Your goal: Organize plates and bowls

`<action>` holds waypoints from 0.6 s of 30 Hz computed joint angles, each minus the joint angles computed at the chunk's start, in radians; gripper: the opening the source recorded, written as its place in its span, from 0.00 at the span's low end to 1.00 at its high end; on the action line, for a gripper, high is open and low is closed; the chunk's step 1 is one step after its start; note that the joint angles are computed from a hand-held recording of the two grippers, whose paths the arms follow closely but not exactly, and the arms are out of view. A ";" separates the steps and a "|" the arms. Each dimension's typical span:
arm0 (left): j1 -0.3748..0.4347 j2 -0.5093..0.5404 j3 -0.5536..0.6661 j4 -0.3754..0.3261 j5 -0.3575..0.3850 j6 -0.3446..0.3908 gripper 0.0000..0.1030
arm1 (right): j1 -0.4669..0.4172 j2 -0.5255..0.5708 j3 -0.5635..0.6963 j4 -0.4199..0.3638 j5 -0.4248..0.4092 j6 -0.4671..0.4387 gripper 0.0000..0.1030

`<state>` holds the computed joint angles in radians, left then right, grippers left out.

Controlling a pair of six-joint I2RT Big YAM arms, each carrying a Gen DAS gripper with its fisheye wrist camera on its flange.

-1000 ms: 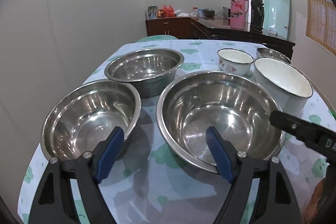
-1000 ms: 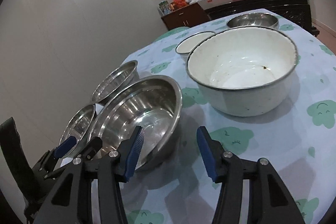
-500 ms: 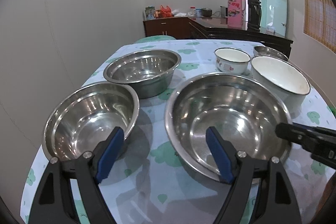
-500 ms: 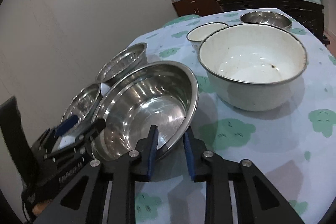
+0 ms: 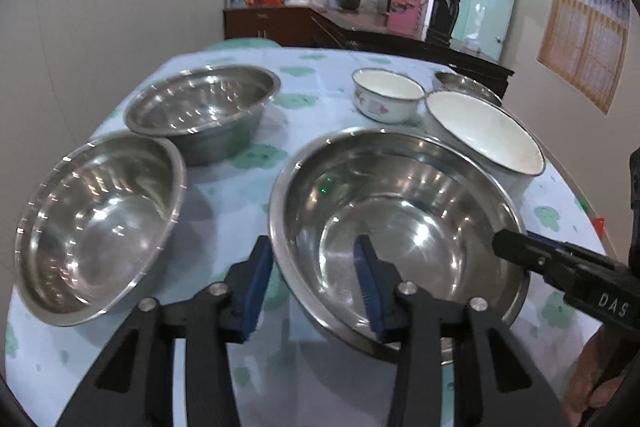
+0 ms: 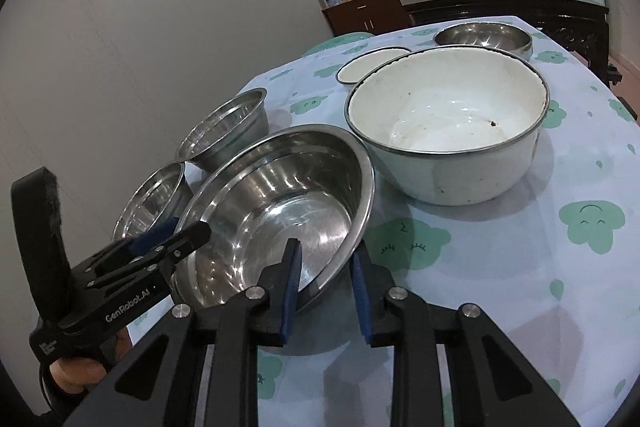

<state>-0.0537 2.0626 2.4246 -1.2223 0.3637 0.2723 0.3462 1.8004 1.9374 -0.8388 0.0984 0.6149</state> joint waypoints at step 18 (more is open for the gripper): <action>-0.001 0.100 0.152 -0.084 0.033 -0.019 0.24 | 0.000 0.016 0.008 0.019 0.019 0.009 0.28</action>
<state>-0.0547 2.1621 2.5762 -1.3067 0.3969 0.2536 0.3462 1.8159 1.9457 -0.8201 0.1174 0.6240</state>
